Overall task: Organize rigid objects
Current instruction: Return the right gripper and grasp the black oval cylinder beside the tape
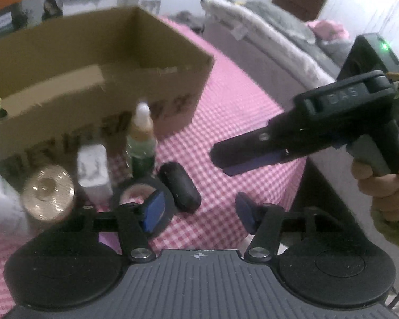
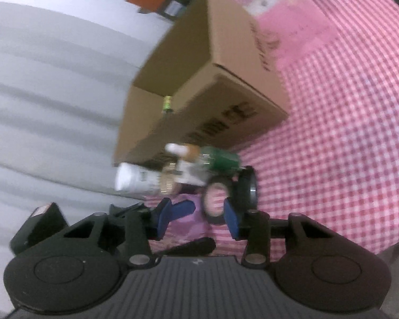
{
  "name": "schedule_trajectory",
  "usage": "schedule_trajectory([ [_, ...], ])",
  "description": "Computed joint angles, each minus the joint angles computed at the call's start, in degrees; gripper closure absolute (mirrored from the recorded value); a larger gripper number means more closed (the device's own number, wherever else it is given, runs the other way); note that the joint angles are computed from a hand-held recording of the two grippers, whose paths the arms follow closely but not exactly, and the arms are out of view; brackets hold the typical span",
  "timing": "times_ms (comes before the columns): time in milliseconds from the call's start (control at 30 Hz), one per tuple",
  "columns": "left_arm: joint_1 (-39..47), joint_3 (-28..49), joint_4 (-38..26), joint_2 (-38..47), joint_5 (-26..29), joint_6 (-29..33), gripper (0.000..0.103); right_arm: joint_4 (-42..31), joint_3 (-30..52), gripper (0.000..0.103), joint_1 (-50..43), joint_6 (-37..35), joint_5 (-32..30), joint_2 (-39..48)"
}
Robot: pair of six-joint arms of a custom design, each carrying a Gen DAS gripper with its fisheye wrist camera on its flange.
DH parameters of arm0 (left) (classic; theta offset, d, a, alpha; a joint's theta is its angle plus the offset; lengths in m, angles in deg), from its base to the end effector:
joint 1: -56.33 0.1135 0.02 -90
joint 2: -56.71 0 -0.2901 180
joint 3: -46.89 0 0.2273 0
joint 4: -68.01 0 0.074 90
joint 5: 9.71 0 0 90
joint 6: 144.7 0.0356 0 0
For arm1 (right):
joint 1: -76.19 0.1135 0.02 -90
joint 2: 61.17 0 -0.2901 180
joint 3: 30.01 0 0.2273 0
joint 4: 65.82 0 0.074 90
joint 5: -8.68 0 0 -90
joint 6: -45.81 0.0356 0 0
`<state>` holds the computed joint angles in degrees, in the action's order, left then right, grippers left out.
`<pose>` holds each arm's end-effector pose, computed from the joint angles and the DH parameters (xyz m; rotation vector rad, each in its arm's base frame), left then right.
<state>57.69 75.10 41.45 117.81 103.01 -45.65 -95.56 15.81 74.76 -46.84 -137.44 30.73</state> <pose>0.1253 -0.0108 0.1520 0.3097 2.5279 -0.4458 0.2109 0.0243 0.1487 -0.1963 2.5490 1.3476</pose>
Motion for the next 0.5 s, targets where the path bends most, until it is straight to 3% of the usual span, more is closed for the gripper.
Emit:
schedule_trajectory([
  [200,-5.2,-0.3,6.9,9.1,-2.1,-4.3,0.048,9.0,-0.1,0.061,4.2,4.1,4.4,7.9],
  [500,-10.1,2.0,11.0,15.0,-5.0,-9.1,0.048,12.0,3.3,0.061,7.4,5.3,6.3,14.6],
])
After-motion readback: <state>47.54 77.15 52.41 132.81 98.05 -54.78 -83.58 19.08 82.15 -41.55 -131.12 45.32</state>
